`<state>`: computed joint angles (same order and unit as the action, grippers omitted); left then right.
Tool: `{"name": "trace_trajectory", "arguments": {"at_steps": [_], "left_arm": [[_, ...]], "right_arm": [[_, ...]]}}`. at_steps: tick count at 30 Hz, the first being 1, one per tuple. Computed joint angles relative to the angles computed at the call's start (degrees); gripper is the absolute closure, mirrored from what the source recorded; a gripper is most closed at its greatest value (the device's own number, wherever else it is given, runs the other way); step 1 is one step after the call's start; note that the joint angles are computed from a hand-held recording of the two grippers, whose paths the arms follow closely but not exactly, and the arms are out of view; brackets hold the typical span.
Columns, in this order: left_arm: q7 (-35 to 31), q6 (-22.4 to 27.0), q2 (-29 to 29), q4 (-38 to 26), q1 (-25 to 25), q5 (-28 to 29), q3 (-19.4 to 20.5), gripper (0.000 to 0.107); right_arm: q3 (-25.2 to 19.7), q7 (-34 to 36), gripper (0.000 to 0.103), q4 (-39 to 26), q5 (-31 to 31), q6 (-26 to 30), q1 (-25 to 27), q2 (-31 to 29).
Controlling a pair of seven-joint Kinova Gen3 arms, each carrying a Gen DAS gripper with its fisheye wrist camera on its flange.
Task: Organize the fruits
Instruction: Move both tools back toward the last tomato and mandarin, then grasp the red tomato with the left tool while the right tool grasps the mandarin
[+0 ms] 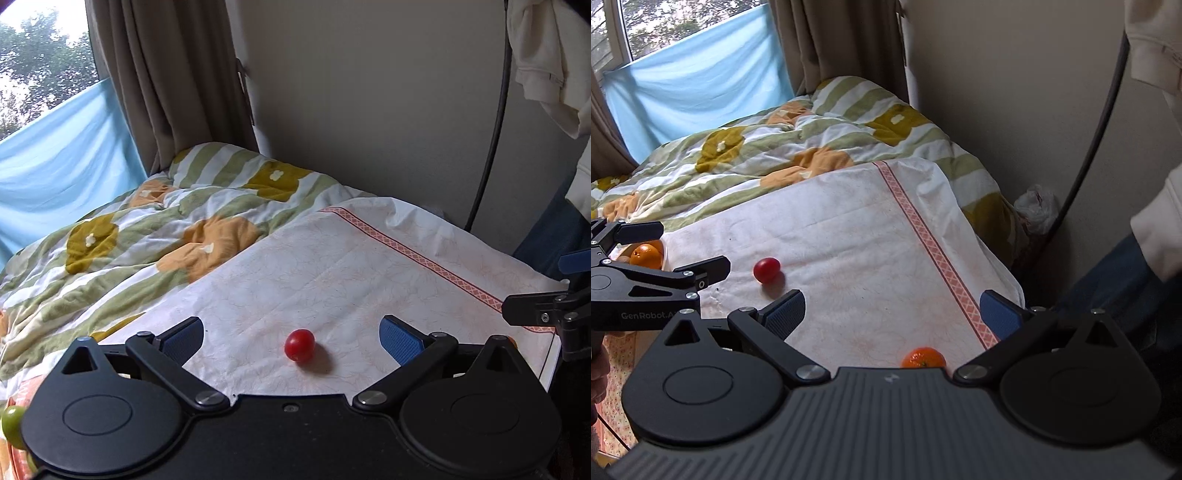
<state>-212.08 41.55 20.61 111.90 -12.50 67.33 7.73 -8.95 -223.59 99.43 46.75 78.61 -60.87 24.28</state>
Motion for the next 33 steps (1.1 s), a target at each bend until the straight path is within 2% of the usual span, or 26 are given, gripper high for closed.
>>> {"name": "trace_trajectory", "arguments": {"at_steps": [3, 6, 7, 9, 14, 19, 21, 25, 26, 27, 31, 33], "left_arm": [[-0.57, -0.99, 2.29, -1.45, 1.47, -2.08, 0.63, 0.009], [1.96, -1.41, 5.15, -4.04, 2.42, -5.72, 1.59, 0.010], [2.83, -1.75, 6.02, -4.85, 2.67, -7.00, 1.99, 0.013], [5.13, -2.59, 7.63, -6.52, 3.42, -10.09, 2.67, 0.026], [9.79, -3.98, 11.57, -10.45, 4.55, -16.57, 4.43, 0.029], [15.97, -3.48, 14.33, -13.98, 5.69, -23.74, 5.05, 0.042], [18.44, -3.92, 15.11, -14.89, 6.22, -26.25, 5.22, 0.052], [21.65, -2.16, 16.45, -16.83, 4.66, -29.36, 7.37, 0.059], [21.89, -2.22, 16.55, -16.90, 4.22, -29.98, 8.11, 0.064], [22.08, -2.47, 16.61, -16.94, 3.99, -30.52, 8.75, 0.074], [23.12, -2.65, 16.74, -17.17, 3.35, -32.40, 10.12, 0.074], [23.90, -2.59, 16.71, -17.30, 3.21, -33.05, 10.34, 0.074]], "right_arm": [[0.21, -2.03, 0.000, -0.28, -2.05, -0.24, 0.21, 1.12], [0.58, -3.39, 0.000, -0.45, -3.92, -1.38, 0.59, 2.42], [0.75, -3.65, 0.000, -0.46, -4.28, -1.69, 0.59, 2.79], [1.08, -3.71, 0.000, -0.55, -4.92, -2.77, 0.83, 3.56], [2.20, -2.22, 0.000, -1.66, -6.41, -4.72, 1.67, 5.46], [3.40, -0.40, 0.000, -2.88, -7.56, -6.13, 2.45, 6.90], [3.72, 1.34, 0.004, -3.53, -8.01, -5.97, 2.73, 7.63], [4.48, 3.26, 0.008, -4.04, -8.89, -6.36, 3.10, 8.40], [4.71, 3.01, 0.008, -3.76, -8.95, -6.83, 3.08, 8.38], [4.88, 2.90, 0.008, -3.55, -9.03, -7.14, 3.09, 8.40], [5.23, 2.79, 0.009, -3.39, -9.95, -7.47, 3.25, 8.60], [5.21, 2.96, 0.019, -2.92, -10.12, -8.22, 3.47, 8.46]]}}
